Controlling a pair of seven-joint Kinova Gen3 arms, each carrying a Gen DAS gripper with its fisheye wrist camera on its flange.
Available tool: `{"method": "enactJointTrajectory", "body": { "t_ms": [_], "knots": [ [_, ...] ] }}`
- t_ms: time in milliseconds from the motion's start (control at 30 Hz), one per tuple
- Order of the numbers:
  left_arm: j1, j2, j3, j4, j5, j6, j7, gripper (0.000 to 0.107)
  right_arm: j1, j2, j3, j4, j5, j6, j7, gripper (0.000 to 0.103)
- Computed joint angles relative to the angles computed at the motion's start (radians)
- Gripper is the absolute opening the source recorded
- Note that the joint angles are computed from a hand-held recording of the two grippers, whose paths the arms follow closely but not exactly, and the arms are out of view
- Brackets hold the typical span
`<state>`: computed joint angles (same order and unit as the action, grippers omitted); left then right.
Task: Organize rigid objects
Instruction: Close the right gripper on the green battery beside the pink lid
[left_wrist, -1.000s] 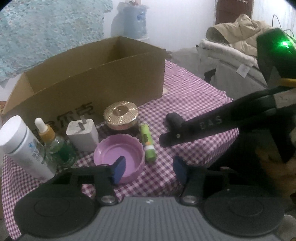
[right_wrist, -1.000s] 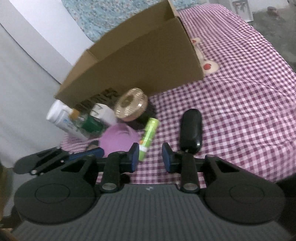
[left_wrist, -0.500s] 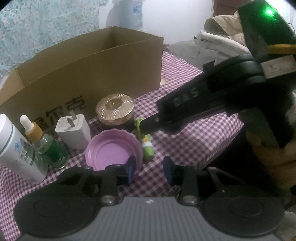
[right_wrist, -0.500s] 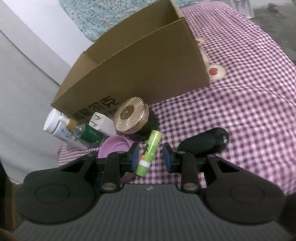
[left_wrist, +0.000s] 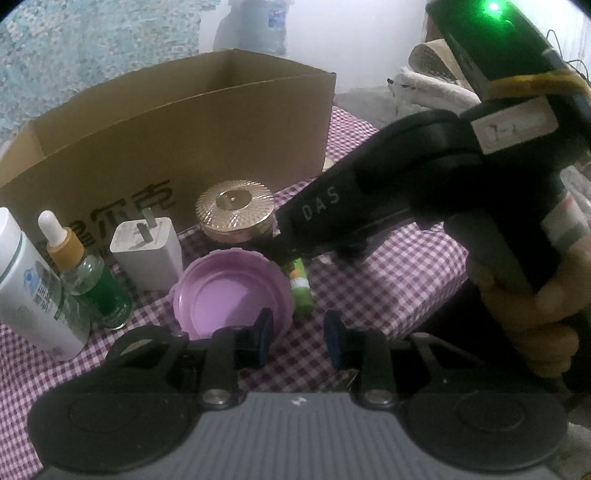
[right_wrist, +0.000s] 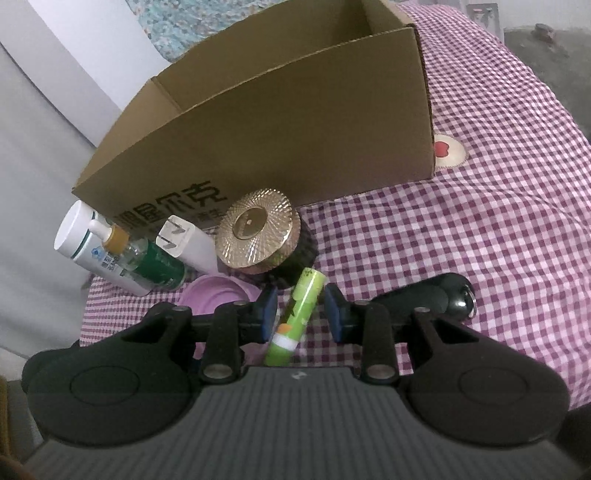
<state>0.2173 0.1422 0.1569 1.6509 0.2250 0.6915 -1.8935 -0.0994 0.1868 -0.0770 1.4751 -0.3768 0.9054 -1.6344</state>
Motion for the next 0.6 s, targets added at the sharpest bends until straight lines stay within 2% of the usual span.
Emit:
{"method": "enactJointTrajectory", "body": {
  "t_ms": [400, 500, 600],
  "knots": [
    [-0.04, -0.007, -0.003, 0.028, 0.083, -0.012, -0.06, 0.029, -0.065, 0.03, 0.002, -0.061, 0.125, 0.019, -0.137, 0.02],
    [-0.047, -0.01, -0.004, 0.033, 0.098, -0.012, -0.081, 0.029, -0.067, 0.029, -0.001, -0.063, 0.13, 0.029, -0.145, 0.015],
    [-0.058, -0.013, -0.002, 0.035, 0.127, 0.002, -0.117, 0.029, -0.063, 0.013, -0.005, -0.041, 0.124, 0.026, -0.135, 0.015]
  ]
}}
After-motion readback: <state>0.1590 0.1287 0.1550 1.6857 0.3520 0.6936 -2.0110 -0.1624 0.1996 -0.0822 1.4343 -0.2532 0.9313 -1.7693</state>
